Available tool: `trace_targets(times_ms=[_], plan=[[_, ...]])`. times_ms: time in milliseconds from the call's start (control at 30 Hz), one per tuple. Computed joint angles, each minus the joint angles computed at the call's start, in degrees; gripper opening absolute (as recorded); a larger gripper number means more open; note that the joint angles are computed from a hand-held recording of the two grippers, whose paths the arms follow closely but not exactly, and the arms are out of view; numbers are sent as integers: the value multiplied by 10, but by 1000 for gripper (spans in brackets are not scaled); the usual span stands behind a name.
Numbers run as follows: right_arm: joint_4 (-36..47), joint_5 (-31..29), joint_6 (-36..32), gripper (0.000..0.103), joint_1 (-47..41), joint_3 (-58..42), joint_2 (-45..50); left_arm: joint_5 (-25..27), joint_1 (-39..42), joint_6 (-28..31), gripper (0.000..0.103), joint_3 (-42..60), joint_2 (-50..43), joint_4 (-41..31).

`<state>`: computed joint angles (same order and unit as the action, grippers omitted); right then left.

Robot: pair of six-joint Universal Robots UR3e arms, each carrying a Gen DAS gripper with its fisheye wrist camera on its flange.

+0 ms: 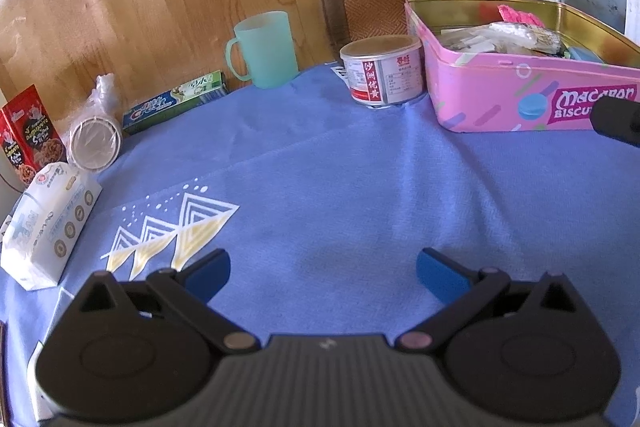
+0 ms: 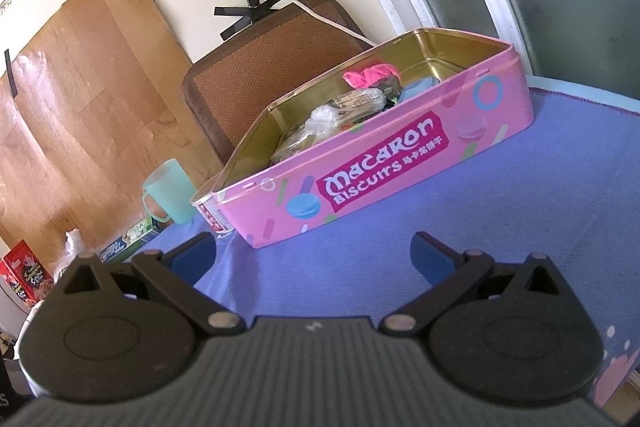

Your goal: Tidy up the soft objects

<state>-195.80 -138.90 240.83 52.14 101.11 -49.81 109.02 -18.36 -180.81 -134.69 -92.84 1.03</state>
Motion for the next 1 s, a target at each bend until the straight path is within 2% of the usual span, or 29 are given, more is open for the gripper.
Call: trace_targets(times_ms=[1000], plan=[[8, -4, -5, 103, 3, -13, 5, -10, 7, 1, 103, -6, 9, -3]])
